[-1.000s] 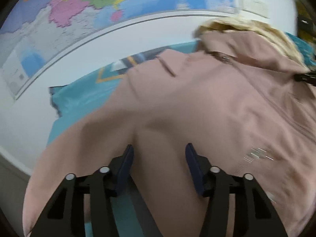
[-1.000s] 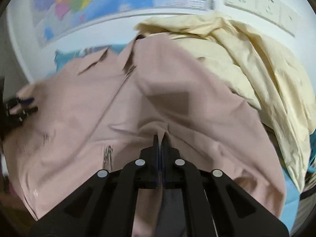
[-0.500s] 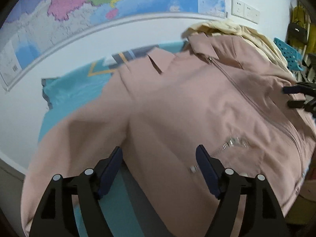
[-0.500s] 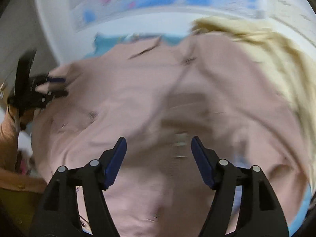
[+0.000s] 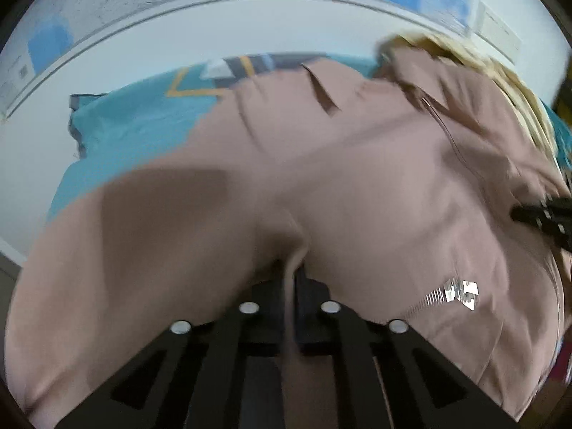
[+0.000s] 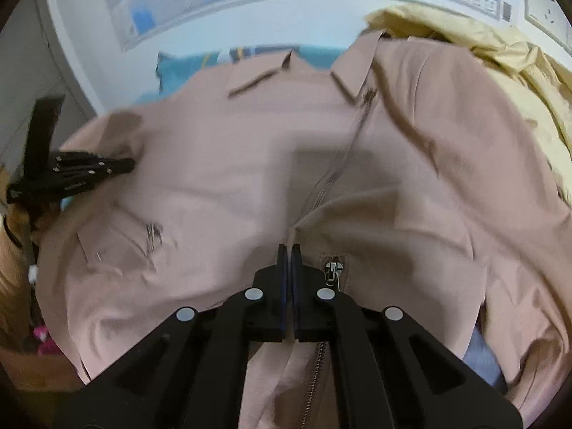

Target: Fold large clothes

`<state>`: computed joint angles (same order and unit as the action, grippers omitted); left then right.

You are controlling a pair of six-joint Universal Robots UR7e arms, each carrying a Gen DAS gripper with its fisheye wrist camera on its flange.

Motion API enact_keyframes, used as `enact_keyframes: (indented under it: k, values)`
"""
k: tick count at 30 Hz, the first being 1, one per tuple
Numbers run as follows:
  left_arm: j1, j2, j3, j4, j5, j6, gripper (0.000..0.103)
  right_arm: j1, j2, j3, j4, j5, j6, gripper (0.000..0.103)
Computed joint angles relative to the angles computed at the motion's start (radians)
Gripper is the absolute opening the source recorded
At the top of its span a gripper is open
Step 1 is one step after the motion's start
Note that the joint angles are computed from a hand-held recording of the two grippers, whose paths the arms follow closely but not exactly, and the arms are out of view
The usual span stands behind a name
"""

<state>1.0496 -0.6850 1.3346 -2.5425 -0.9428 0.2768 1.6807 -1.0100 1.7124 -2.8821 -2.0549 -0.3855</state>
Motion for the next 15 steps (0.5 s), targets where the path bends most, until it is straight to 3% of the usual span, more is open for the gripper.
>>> enact_keyframes:
  k: [4, 8, 10, 12, 14, 15]
  values:
    - [-0.005, 0.056, -0.073, -0.050, 0.079, 0.015, 0.002, -0.017, 0.032, -0.054, -0.022, 0.017, 0.032, 0.002]
    - [-0.003, 0.058, -0.074, -0.065, 0.092, 0.022, 0.004, -0.044, 0.058, -0.095, 0.004, 0.003, 0.078, 0.002]
    - [-0.006, 0.016, -0.018, -0.086, 0.062, 0.036, 0.006, -0.054, 0.051, -0.085, -0.011, 0.008, 0.077, 0.002]
    - [-0.009, -0.036, 0.040, -0.101, 0.018, 0.059, 0.023, -0.061, 0.049, -0.086, -0.043, -0.003, 0.079, 0.002]
    - [-0.013, -0.111, 0.128, -0.132, -0.028, 0.071, 0.048, -0.069, 0.049, -0.101, -0.051, 0.004, 0.115, 0.002]
    - [-0.014, -0.141, 0.160, -0.128, -0.050, 0.062, 0.051, -0.070, 0.053, -0.113, -0.043, 0.005, 0.124, 0.002]
